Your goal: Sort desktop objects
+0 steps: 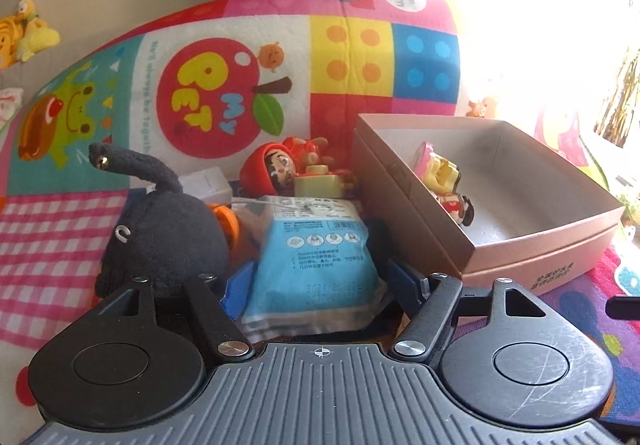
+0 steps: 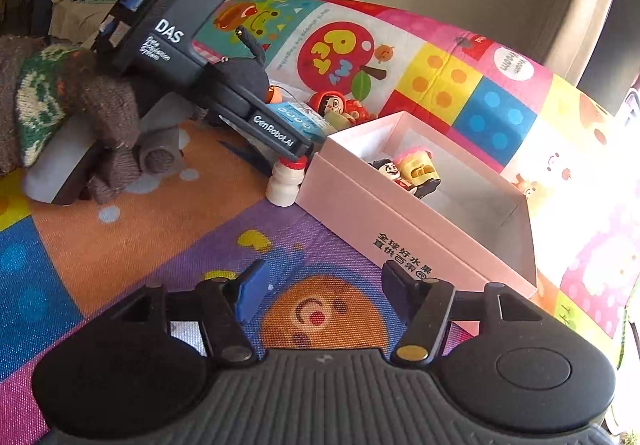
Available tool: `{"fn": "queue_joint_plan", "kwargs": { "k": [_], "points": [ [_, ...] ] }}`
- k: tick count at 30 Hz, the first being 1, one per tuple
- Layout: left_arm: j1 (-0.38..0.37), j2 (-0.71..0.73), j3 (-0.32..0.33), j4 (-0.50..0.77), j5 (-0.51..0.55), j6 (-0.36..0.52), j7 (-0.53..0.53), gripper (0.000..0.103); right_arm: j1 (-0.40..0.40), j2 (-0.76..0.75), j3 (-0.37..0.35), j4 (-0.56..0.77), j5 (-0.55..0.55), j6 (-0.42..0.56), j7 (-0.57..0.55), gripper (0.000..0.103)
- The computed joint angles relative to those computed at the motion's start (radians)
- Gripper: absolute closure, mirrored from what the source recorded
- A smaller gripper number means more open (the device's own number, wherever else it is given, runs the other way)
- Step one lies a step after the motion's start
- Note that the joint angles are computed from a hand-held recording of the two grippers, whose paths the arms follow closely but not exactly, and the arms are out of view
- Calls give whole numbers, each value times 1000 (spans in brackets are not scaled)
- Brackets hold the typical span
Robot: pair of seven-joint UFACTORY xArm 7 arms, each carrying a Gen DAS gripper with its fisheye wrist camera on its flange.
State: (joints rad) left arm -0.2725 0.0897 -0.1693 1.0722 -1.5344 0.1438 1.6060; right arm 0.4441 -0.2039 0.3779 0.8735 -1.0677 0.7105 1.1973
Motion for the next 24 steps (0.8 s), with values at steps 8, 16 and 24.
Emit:
{"fn": "queue_joint_plan", "kwargs": {
  "k": [8, 16, 24],
  "points": [
    [25, -72, 20, -81, 55, 35, -37, 47, 14, 70, -3, 69, -86, 6, 27, 39],
    [54, -327, 137, -327, 182, 218, -208, 46, 84, 223, -51, 221, -200, 98, 72, 64],
    [22, -425, 202, -429, 181, 236, -180, 32, 217, 415, -137, 395, -367, 263, 17, 66]
  ]
}}
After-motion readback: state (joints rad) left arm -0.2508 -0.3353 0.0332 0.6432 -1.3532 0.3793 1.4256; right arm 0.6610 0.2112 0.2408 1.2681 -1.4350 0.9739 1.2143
